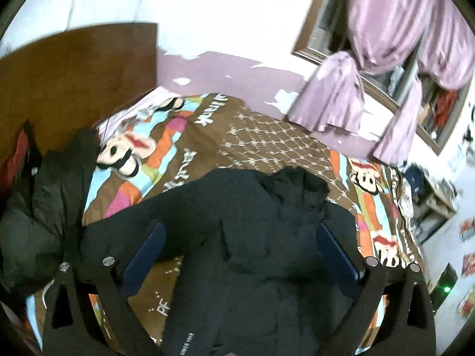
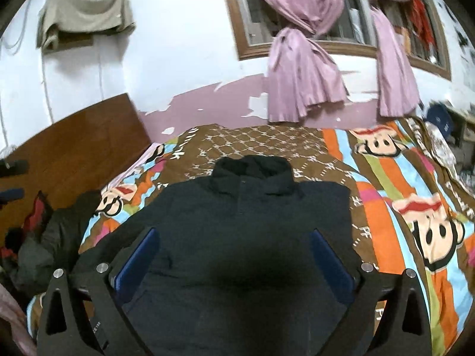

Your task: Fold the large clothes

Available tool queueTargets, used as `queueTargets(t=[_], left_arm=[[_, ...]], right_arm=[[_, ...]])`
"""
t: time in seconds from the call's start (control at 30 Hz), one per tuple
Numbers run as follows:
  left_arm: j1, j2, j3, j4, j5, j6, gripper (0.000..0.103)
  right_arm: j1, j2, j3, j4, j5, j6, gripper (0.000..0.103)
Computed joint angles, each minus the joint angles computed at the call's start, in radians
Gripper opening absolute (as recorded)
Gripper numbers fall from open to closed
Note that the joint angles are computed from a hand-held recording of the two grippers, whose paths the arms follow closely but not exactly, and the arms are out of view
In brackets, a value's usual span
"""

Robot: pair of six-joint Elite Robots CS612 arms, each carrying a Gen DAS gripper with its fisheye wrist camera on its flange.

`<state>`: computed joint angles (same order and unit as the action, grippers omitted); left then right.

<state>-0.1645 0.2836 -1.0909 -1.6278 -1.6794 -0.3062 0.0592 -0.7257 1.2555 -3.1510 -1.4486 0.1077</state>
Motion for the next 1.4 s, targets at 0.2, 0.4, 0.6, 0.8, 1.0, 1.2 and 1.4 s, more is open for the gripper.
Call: queueTargets(t=[0.2,0.4,0.6,0.8,1.0,1.2,1.4], left_arm=[[0.065,0.088,-0.037,-0.025,0.071,-0.14,0.099],[0.105,0.197,-0.105,-0.023,0.205,-0.303,0.099],[0.12,0.266,-0.156,0.014,0.32,-0.37,0.099],[0.134,0.328,-0.191,0.005,0.397,-0.452,0.099],[0.154,0.344,-0.181,0.015,0.378,-0.479,0.099],[0.166,0.348,-0.173,0.02,0.377,-0.465,0.099],[0.167,0.342,-0.157,0.038,0.383,-0.463,0.073]], right_arm=[[0.031,0.075,-0.093,0.018,-0.003,-0.071,0.102],[0.055,0.177,-0.239,0.092,0.033,-0.089,0.102],[0.084,0.315,-0.455,0.255,0.069,-0.15,0.102],[0.117,0.473,-0.701,0.341,0.013,-0.205,0.102],[0.138,0.639,-1.012,0.59,-0.067,-0.233,0.103],[0.137,0.657,-1.023,0.593,-0.057,-0.225,0.103],[0.136,0.643,-0.99,0.555,-0.051,-0.22,0.103]])
